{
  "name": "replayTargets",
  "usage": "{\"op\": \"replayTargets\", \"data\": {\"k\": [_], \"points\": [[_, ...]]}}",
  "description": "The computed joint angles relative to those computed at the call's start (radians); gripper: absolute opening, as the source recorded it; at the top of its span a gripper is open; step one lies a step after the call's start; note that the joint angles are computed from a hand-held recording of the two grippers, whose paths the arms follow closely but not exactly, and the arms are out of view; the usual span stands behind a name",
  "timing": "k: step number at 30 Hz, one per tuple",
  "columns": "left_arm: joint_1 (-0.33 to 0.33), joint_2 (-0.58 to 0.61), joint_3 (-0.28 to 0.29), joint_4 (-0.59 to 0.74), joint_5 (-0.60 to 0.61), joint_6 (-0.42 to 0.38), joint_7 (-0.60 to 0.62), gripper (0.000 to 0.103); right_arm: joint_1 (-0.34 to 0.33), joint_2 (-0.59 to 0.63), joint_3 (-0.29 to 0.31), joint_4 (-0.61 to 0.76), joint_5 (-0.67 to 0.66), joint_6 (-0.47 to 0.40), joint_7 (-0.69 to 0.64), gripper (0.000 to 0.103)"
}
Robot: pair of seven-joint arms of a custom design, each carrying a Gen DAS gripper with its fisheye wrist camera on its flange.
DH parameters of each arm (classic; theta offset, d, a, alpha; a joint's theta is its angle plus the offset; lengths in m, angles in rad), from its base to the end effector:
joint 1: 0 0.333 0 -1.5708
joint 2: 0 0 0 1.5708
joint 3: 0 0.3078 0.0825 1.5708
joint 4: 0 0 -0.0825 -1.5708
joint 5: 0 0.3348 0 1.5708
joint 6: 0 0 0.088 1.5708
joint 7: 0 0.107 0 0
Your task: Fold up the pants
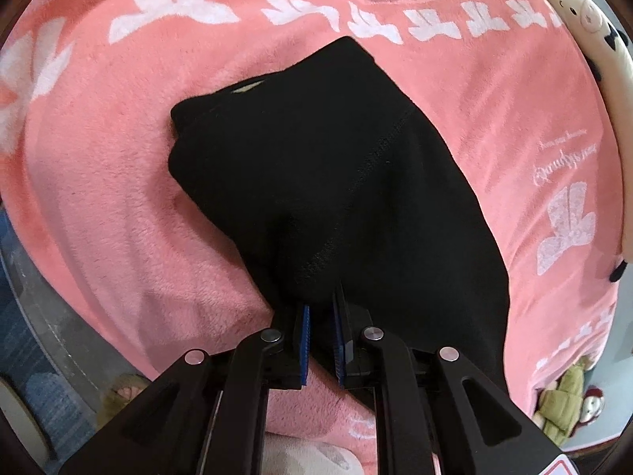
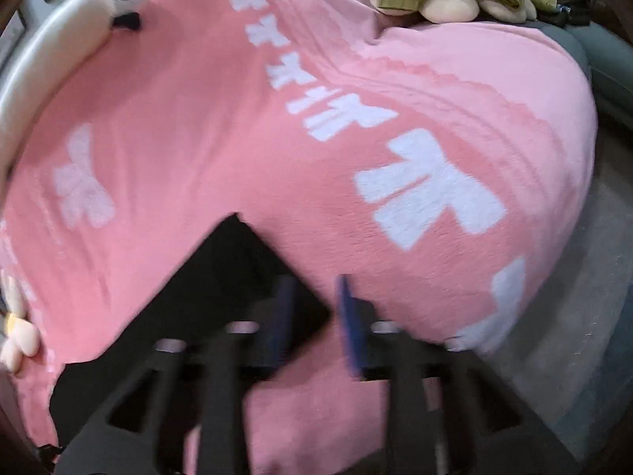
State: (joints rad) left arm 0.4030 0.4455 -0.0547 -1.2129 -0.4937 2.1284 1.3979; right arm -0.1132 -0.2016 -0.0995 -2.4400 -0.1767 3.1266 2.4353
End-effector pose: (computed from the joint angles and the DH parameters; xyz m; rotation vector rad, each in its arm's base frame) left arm 0.6385 0.2195 0.5786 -2.6562 1.2414 -1.0276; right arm 0.4631 -0.0871 0.5081 -0.7523 2.1907 -0.5554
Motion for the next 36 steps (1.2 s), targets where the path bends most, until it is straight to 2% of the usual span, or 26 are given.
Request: {"op": "replayTargets", "data": {"k": [1,4,6,7,8,9,10,11,12,13,14,15,16,18,19,21,23,24,26,27,28,30,32,33,35,36], "points": [[-0.007,-0.004,0.003,-0.006,0.011,0.009,-0.004,0.013,0.004,0.008,0.009,0.007,-0.02,0.018,-0.008,0.056],[-0.019,-0.004,0.009,-0.004,0.034,0.018,-0.02,0.014,0.126,0.068,-0.058,0.068,0.048,0.011,-0.145,0.057],[-0.021,0.005,0.01,0.014,0.041,0.009,-0.039,0.016,0.101,0.123,-0.012,0.132,0.021,-0.045,-0.128,0.056],[-0.02,0.007,0.009,0.017,0.041,0.007,-0.043,0.017,0.075,0.149,0.011,0.166,-0.051,-0.086,-0.084,0.037],[-0.021,0.012,0.008,0.028,0.047,0.0,-0.046,0.017,0.072,0.157,0.016,0.188,-0.079,-0.116,-0.084,0.026],[-0.02,0.012,0.007,0.027,0.048,0.0,-0.045,0.017,0.077,0.148,0.012,0.197,-0.117,-0.125,-0.066,0.021],[-0.02,0.015,0.007,0.033,0.052,-0.006,-0.047,0.017,0.048,0.128,0.035,0.2,-0.224,-0.13,0.009,0.021],[-0.02,0.018,0.007,0.04,0.056,-0.012,-0.049,0.017,0.008,0.109,0.064,0.217,-0.399,-0.147,0.131,0.021],[-0.02,0.024,0.006,0.053,0.062,-0.022,-0.049,0.018,0.0,0.098,0.071,0.231,-0.515,-0.179,0.211,0.025],[-0.02,0.028,0.006,0.059,0.066,-0.025,-0.048,0.018,-0.002,0.107,0.082,0.265,-0.597,-0.266,0.264,0.031],[-0.021,0.026,0.005,0.056,0.069,-0.021,-0.045,0.018,-0.03,0.134,0.113,0.295,-0.621,-0.381,0.25,0.031],[-0.022,0.02,0.005,0.044,0.071,-0.008,-0.041,0.018,-0.023,0.139,0.112,0.304,-0.627,-0.44,0.253,0.033],[-0.024,0.013,0.005,0.031,0.072,0.003,-0.039,0.018,0.014,0.115,0.075,0.28,-0.632,-0.443,0.296,0.034],[-0.034,-0.017,0.013,-0.008,0.087,0.032,-0.043,0.018,0.012,0.056,0.06,0.213,-0.676,-0.337,0.4,0.034],[-0.041,-0.036,0.02,-0.031,0.101,0.046,-0.052,0.023,0.013,0.029,0.061,0.19,-0.695,-0.275,0.425,0.034],[-0.069,-0.097,0.05,-0.106,0.155,0.116,-0.1,0.037,0.05,0.027,0.058,0.198,-0.626,-0.218,0.324,0.034],[-0.098,-0.153,0.079,-0.18,0.233,0.212,-0.152,0.039,0.099,0.057,0.049,0.224,-0.503,-0.204,0.172,0.033],[-0.114,-0.172,0.096,-0.198,0.287,0.247,-0.186,0.041,0.111,0.086,0.05,0.25,-0.456,-0.219,0.117,0.032],[-0.11,-0.184,0.088,-0.185,0.295,0.265,-0.176,0.041,0.122,0.151,0.047,0.302,-0.359,-0.305,0.03,0.032],[-0.103,-0.181,0.079,-0.167,0.283,0.254,-0.151,0.043,0.109,0.18,0.04,0.305,-0.336,-0.327,0.034,0.031],[-0.099,-0.171,0.069,-0.131,0.274,0.233,-0.122,0.045,0.108,0.174,0.031,0.288,-0.325,-0.294,0.074,0.031],[-0.097,-0.15,0.047,-0.065,0.251,0.203,-0.061,0.053,0.106,0.136,0.048,0.295,-0.397,-0.321,0.241,0.033],[-0.108,-0.108,0.027,0.018,0.243,0.168,-0.011,0.059,0.122,0.126,0.065,0.3,-0.408,-0.24,0.259,0.033],[-0.115,-0.082,0.019,0.059,0.242,0.15,0.004,0.059,0.147,0.139,0.07,0.318,-0.344,-0.203,0.189,0.034],[-0.134,-0.026,0.009,0.13,0.25,0.123,0.016,0.059,0.227,0.228,0.106,0.425,-0.066,-0.175,-0.106,0.034],[-0.146,0.009,0.005,0.171,0.261,0.101,0.02,0.059,0.242,0.272,0.139,0.481,0.07,-0.183,-0.249,0.034]]}}
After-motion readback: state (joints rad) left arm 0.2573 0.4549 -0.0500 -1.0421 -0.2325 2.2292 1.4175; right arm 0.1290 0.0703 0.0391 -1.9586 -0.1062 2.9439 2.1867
